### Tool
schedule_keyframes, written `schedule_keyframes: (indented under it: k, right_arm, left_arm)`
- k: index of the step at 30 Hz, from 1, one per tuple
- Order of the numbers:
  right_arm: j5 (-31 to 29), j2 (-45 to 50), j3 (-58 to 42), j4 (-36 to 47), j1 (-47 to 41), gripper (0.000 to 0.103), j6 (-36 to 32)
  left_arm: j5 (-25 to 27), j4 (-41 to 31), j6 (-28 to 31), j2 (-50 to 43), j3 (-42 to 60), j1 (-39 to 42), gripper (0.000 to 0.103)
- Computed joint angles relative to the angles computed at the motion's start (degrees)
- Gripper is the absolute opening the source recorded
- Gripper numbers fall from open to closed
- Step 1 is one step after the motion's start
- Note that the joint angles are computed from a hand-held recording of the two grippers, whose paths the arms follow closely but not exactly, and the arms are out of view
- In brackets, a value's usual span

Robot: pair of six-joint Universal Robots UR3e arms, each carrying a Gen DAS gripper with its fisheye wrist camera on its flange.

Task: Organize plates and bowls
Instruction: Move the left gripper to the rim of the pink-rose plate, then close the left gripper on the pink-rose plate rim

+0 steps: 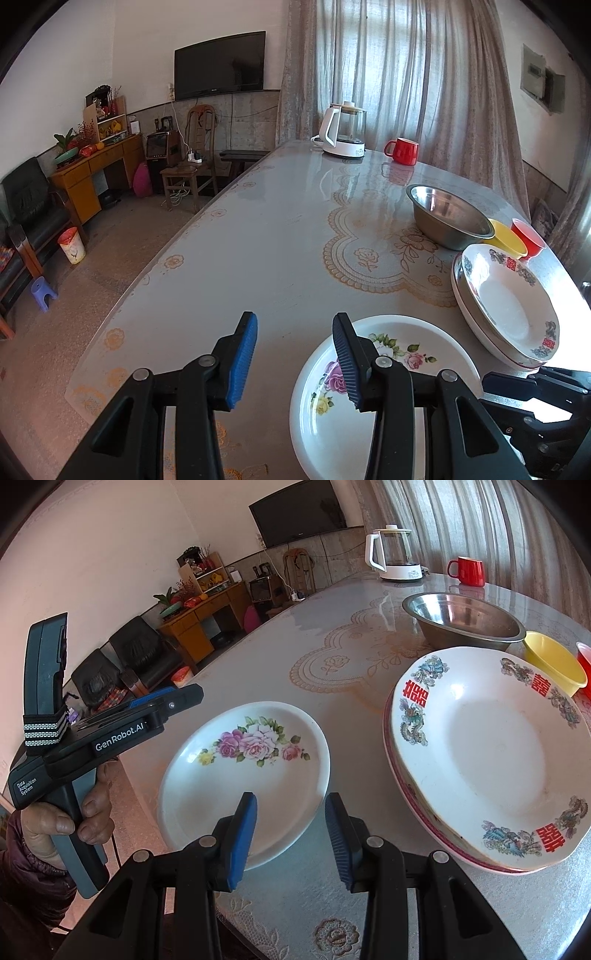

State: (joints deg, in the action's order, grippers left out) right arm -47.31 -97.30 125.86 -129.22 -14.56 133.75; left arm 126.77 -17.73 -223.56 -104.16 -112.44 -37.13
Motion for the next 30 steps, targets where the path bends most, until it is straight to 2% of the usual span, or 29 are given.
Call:
schedule_keyframes:
  k: [15, 22, 26, 30]
  right_arm:
    - [-1.37, 5.9, -1.26, -3.72, 2.55, 0.038, 3.08]
    - [-2.29, 7.46, -1.56, -6.67, 3.97, 0.032, 4.28]
    - [-3.95, 7.53, -1.36, -9.29, 5.37, 0.028, 4.82]
    - [-5.14, 7.41, -0.87, -11.5, 6.02, 0.025, 4.94]
  left_arm:
    - [-3.73, 5.7, 1.71, -1.44, -2.87, 1.07, 0.047]
    - [-6.18, 9.46, 3.28, -4.0, -3.32, 1.46, 0.047]
    - [-10.6, 12.92, 4.39, -5.54, -4.34, 2.74, 0.047]
    - [-9.02, 13.71, 4.12, -7.83, -3.6, 1.76, 0.047]
